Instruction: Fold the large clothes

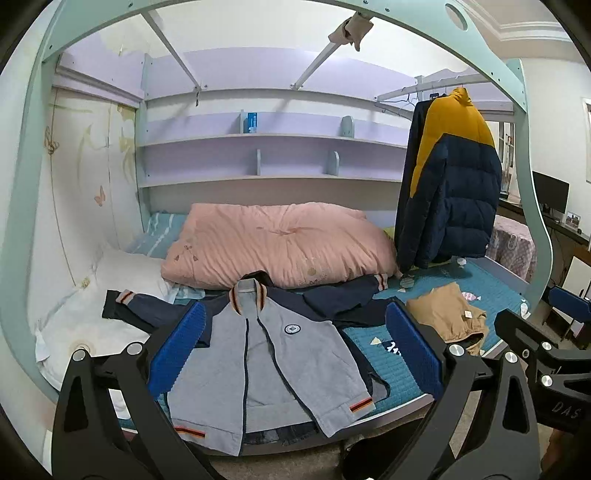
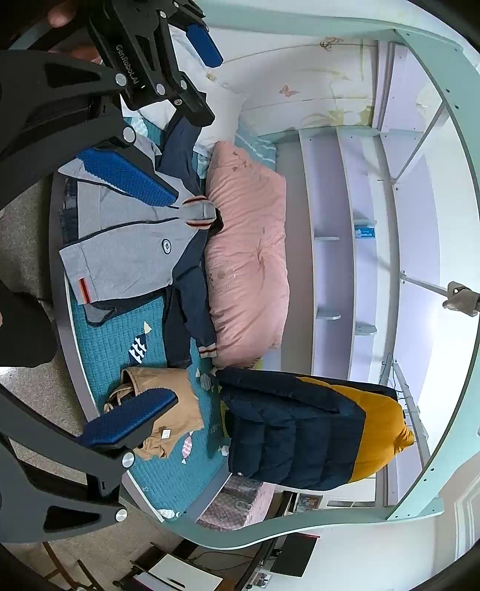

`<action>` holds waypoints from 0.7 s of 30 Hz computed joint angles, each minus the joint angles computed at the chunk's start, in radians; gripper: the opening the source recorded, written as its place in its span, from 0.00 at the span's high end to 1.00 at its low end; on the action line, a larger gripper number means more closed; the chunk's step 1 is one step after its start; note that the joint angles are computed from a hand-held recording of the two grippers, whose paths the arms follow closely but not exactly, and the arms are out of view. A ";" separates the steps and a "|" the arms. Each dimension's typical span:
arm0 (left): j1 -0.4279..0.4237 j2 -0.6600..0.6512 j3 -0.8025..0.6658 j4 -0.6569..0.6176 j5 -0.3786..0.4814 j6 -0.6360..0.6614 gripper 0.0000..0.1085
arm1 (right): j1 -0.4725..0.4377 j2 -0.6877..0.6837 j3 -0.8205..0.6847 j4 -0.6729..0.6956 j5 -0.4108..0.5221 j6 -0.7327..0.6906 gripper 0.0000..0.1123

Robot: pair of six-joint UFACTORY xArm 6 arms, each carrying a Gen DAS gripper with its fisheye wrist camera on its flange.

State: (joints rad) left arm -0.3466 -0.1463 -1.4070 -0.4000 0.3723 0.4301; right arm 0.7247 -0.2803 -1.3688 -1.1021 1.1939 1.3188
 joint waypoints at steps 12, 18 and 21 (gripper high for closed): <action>-0.005 -0.027 0.029 -0.020 -0.022 0.035 0.10 | 0.018 0.003 -0.002 -0.006 -0.012 0.002 0.15; -0.003 -0.026 0.029 -0.020 -0.020 0.036 0.10 | 0.020 0.003 -0.003 -0.001 -0.010 0.007 0.15; -0.003 -0.027 0.029 -0.022 -0.019 0.036 0.10 | 0.020 0.002 -0.002 -0.001 -0.012 0.008 0.15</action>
